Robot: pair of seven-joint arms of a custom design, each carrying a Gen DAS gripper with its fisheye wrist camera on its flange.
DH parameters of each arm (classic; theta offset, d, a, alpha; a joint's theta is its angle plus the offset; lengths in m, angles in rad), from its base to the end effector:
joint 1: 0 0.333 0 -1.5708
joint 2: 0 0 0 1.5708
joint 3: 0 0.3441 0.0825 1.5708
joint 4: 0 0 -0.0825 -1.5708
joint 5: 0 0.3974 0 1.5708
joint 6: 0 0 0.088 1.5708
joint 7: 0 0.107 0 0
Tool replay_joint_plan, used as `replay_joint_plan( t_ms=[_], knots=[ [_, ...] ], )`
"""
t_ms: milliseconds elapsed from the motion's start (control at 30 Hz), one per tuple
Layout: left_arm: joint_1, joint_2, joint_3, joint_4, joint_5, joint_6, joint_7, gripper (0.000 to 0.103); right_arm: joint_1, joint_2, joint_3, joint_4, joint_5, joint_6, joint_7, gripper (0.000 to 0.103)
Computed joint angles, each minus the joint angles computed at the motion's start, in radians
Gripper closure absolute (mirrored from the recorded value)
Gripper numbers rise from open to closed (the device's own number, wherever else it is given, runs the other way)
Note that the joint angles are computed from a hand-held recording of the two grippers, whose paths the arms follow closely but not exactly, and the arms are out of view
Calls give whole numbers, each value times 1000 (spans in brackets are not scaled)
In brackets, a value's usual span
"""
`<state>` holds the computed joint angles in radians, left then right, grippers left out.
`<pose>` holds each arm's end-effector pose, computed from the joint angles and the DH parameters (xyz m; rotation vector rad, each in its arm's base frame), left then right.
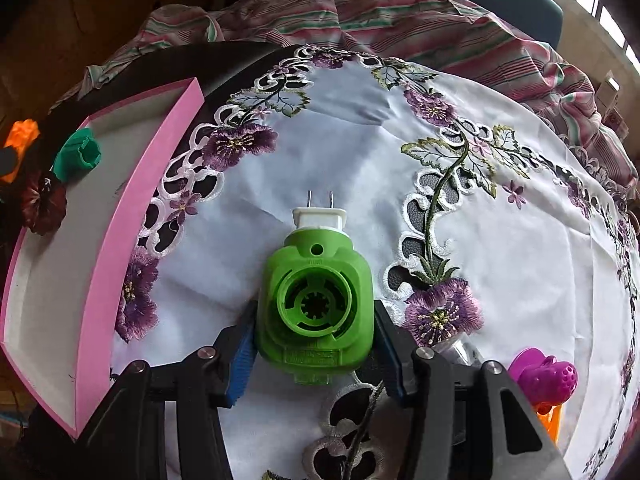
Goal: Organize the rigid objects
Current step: 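Carry the orange cubes into the tray with the left tool while the right grasps the green device, then lift the green plug-in device with the right tool toward the tray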
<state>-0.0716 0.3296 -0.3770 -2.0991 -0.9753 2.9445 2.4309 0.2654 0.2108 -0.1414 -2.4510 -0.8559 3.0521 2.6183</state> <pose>0.5854 -0.2098 0.3238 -1.6742 2.3633 -1.0219 0.4964 0.1207 0.2592 -1.9165 2.0652 -0.4653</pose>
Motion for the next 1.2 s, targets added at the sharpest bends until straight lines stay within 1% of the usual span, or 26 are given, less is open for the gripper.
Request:
replay_joint_plan(
  t_ms=[33, 100, 133, 200, 300, 333, 400, 467, 533, 567, 600, 633, 667, 767, 833, 867, 900, 933, 967, 1000, 1033, 1100, 1167, 1200],
  knots=[
    [-19, 14, 16, 14, 34, 0, -27, 79, -1, 2, 2, 3, 3, -2, -3, 50],
    [-40, 40, 31, 40, 90, -3, -68, 79, -2, 7, 3, 8, 6, -2, -6, 50],
    [-65, 62, 53, 60, 142, 4, -110, 79, -1, 7, 3, 8, 8, -2, -6, 50],
    [-125, 102, 118, 98, 268, -5, -233, 79, 1, 8, 2, 9, 8, -4, -7, 50],
    [-167, 162, 170, 159, 385, -32, -359, 79, 5, 10, -1, 12, 1, -8, -5, 50],
    [-194, 186, 201, 183, 437, -40, -404, 79, 5, 10, -1, 12, 1, -8, -4, 50],
    [-216, 216, 230, 214, 504, -68, -465, 78, 4, 10, 1, 13, 2, -8, -6, 50],
    [-205, 230, 220, 220, 537, -63, -485, 73, 4, 11, 0, 13, 1, -8, -5, 50],
    [-211, 226, 227, 200, 581, -18, -508, 60, 3, 13, 0, 14, 2, -4, -7, 50],
    [-198, 221, 215, 189, 589, -5, -511, 58, 3, 14, 0, 14, 2, -4, -9, 50],
    [-169, 210, 185, 171, 584, 9, -503, 55, 4, 14, -1, 15, 3, -4, -10, 50],
    [-135, 198, 150, 151, 578, 27, -490, 55, 4, 16, -1, 15, 4, -2, -11, 50],
    [-120, 185, 135, 136, 581, 32, -488, 55, 3, 16, -1, 15, 8, -1, -13, 50],
    [-83, 122, 91, 37, 578, 148, -471, 44, 4, 17, -4, 13, 12, 6, -15, 50],
    [-58, 82, 60, -29, 573, 228, -468, 32, 9, 17, -12, 12, 8, 12, -8, 50],
    [-31, 59, 30, -71, 569, 277, -465, 30, 12, 18, -16, 12, 4, 15, -4, 50],
    [-16, 45, 12, -98, 574, 315, -469, 27, 15, 19, -20, 13, -1, 16, 1, 50],
    [-13, 18, 7, -144, 579, 364, -483, 25, 18, 20, -24, 14, -6, 18, 6, 50],
    [-31, 1, 24, -171, 582, 393, -497, 24, 23, 21, -29, 14, -13, 19, 13, 50],
    [-32, -17, 24, -203, 589, 426, -511, 23, 28, 21, -34, 15, -22, 20, 21, 50],
    [-51, -32, 41, -227, 590, 447, -523, 23, 31, 21, -38, 16, -29, 21, 30, 50],
    [-70, -59, 63, -269, 597, 464, -548, 20, 33, 22, -41, 17, -41, 23, 42, 50],
    [-29, -82, 34, -311, 640, 466, -603, 20, 32, 23, -42, 18, -48, 23, 49, 50],
    [-34, -92, 41, -328, 645, 470, -621, 20, 33, 23, -43, 18, -52, 24, 54, 50]
  ],
)
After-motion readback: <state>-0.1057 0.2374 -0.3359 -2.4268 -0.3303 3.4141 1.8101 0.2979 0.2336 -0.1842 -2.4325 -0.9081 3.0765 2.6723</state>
